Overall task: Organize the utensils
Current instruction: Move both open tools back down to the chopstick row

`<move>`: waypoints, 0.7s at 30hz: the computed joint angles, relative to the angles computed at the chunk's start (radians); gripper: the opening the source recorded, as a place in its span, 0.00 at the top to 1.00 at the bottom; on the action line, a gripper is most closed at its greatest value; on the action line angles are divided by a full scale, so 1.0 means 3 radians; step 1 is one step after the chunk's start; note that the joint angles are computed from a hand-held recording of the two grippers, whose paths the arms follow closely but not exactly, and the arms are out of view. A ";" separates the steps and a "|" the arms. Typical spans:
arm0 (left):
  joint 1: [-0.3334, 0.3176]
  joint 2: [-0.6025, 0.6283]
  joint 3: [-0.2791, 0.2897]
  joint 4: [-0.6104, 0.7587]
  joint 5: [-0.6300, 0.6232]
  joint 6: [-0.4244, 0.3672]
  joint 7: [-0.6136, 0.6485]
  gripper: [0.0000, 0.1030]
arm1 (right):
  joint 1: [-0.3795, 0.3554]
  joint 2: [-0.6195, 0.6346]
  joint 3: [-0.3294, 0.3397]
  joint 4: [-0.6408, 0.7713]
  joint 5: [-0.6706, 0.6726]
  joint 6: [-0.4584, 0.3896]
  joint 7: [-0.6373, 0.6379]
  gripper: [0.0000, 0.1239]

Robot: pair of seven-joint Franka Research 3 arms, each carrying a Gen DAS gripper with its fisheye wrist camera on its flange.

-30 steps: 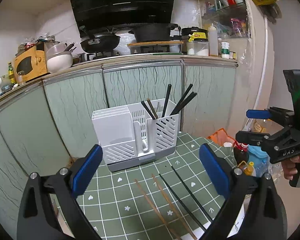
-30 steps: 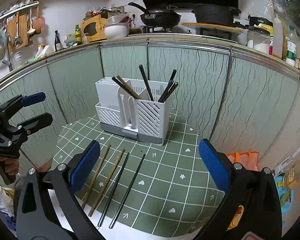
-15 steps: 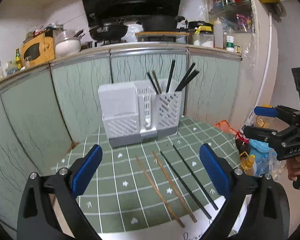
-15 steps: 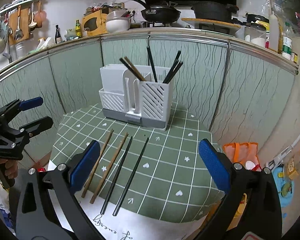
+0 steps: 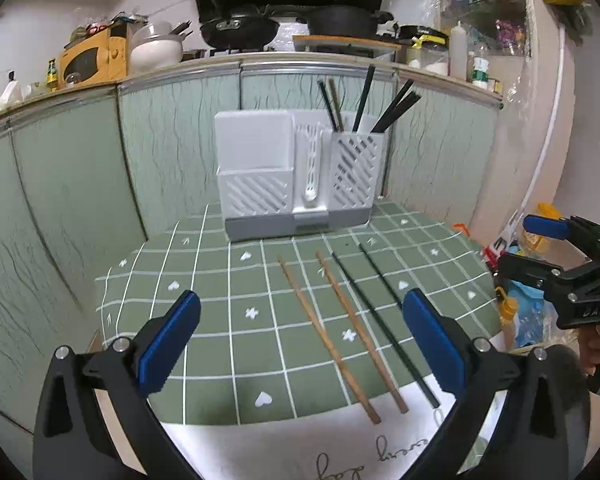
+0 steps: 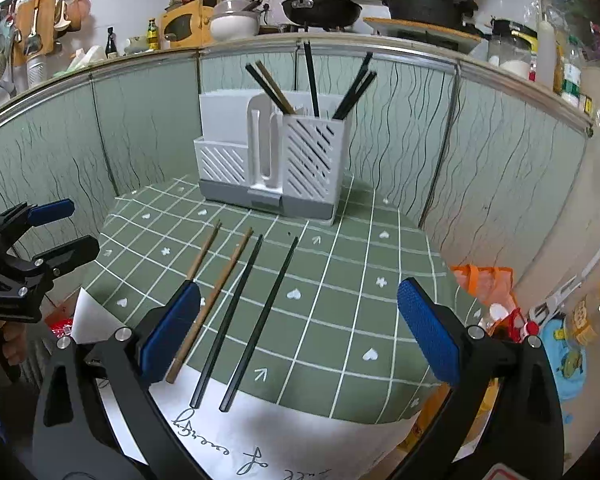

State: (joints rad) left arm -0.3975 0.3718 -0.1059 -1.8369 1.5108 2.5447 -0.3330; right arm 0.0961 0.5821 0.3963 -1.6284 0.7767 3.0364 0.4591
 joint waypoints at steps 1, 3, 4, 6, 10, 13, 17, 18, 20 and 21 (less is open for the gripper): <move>0.0003 0.0017 -0.0002 -0.0003 -0.0024 -0.0002 0.0004 0.04 | 0.0032 0.0020 -0.0033 -0.0003 -0.0017 0.0018 0.0033 0.24; -0.0009 0.0056 0.0001 -0.0003 -0.0062 -0.0036 -0.0016 0.04 | 0.0068 0.0060 -0.0070 -0.0004 -0.0062 0.0041 0.0085 0.24; -0.0016 0.0075 0.0006 -0.0005 -0.0071 -0.0049 -0.0036 0.04 | 0.0090 0.0079 -0.0093 -0.0008 -0.0096 0.0052 0.0117 0.24; -0.0036 0.0115 0.0014 -0.0003 -0.0094 -0.0087 -0.0053 0.04 | 0.0091 0.0117 -0.0086 -0.0019 -0.0148 0.0084 0.0147 0.24; -0.0086 0.0199 0.0033 0.0011 -0.0120 -0.0166 -0.0084 0.04 | 0.0119 0.0200 -0.0100 -0.0034 -0.0283 0.0150 0.0243 0.24; -0.0125 0.0261 0.0050 0.0033 -0.0122 -0.0217 -0.0110 0.04 | 0.0135 0.0266 -0.0113 -0.0036 -0.0401 0.0181 0.0349 0.24; -0.0177 0.0301 0.0060 0.0041 -0.0117 -0.0313 -0.0175 0.04 | 0.0104 0.0343 -0.0076 -0.0045 -0.0530 0.0187 0.0456 0.24; -0.0176 0.0319 0.0054 0.0052 -0.0157 -0.0320 -0.0146 0.04 | 0.0111 0.0361 -0.0082 -0.0040 -0.0563 0.0183 0.0487 0.24; -0.0188 0.0342 0.0058 0.0064 -0.0189 -0.0324 -0.0119 0.04 | 0.0132 0.0392 -0.0105 -0.0042 -0.0630 0.0191 0.0552 0.26; -0.0204 0.0358 0.0058 0.0078 -0.0222 -0.0364 -0.0099 0.04 | 0.0147 0.0405 -0.0125 -0.0042 -0.0665 0.0180 0.0590 0.29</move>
State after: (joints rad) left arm -0.4587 0.4793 -0.0884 -1.8136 1.4442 2.4357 -0.3626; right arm 0.1401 0.7035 0.3589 -1.6409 0.5773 3.0904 0.6362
